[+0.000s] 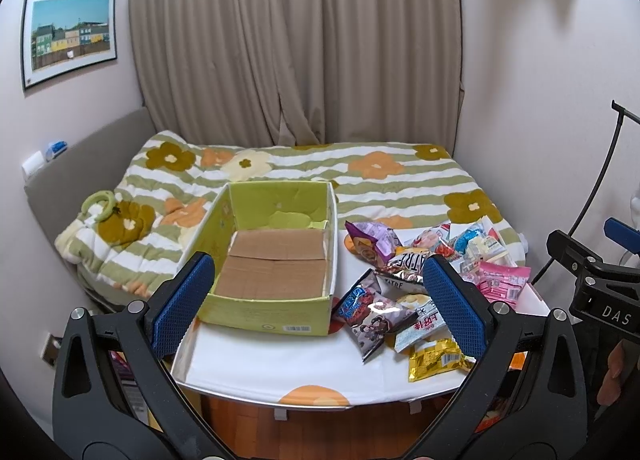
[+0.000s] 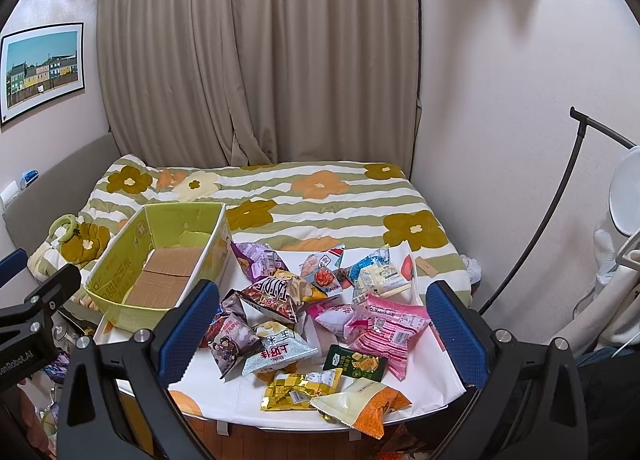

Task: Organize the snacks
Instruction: 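Grasp the gold wrapper with the left tool while the right tool grasps the orange-cream chip bag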

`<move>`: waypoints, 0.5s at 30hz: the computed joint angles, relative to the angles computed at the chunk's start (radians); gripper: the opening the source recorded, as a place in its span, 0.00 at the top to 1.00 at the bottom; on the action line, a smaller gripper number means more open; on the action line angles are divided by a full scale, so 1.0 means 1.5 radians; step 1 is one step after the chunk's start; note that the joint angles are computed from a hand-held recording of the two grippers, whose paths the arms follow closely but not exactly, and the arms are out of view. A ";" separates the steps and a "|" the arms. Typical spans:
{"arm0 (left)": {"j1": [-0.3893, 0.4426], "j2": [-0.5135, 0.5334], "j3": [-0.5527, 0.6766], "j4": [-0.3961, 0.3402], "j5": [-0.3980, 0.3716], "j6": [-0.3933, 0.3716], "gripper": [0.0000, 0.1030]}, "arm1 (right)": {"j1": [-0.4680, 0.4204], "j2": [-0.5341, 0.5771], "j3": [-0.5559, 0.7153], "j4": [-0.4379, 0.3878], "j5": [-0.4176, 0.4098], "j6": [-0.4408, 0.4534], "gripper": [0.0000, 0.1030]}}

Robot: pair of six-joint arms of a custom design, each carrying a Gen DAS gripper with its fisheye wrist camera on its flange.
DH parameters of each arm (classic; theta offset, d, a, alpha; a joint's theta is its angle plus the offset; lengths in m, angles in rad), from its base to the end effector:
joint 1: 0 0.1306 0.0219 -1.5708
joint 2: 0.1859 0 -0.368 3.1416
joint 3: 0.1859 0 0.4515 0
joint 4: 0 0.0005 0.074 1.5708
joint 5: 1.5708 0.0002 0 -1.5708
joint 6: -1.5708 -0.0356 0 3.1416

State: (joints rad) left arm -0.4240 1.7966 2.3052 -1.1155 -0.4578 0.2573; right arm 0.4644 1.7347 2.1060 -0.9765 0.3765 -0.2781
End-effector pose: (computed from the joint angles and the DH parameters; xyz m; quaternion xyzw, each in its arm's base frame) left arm 0.5991 -0.2537 0.6271 -0.0330 0.8687 0.0387 0.4926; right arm 0.5933 0.2820 0.5790 0.0056 0.8744 0.0110 0.4851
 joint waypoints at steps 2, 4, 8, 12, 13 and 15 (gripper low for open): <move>0.001 0.009 0.013 -0.009 0.007 0.001 0.00 | 0.000 0.000 0.001 0.000 0.003 0.001 0.00; 0.006 0.026 0.042 -0.032 0.029 0.005 0.00 | -0.003 0.005 0.010 -0.008 0.002 -0.003 0.00; 0.014 0.081 0.120 -0.092 0.079 0.004 0.00 | -0.017 0.021 0.046 -0.054 0.013 -0.025 0.00; 0.021 0.138 0.179 -0.145 0.143 0.000 0.00 | -0.044 0.036 0.069 -0.121 0.009 -0.055 0.00; 0.022 0.150 0.186 -0.154 0.160 -0.001 0.00 | -0.050 0.038 0.070 -0.133 0.002 -0.060 0.00; 0.022 0.188 0.220 -0.186 0.196 0.007 0.00 | -0.065 0.038 0.058 -0.154 -0.019 -0.061 0.00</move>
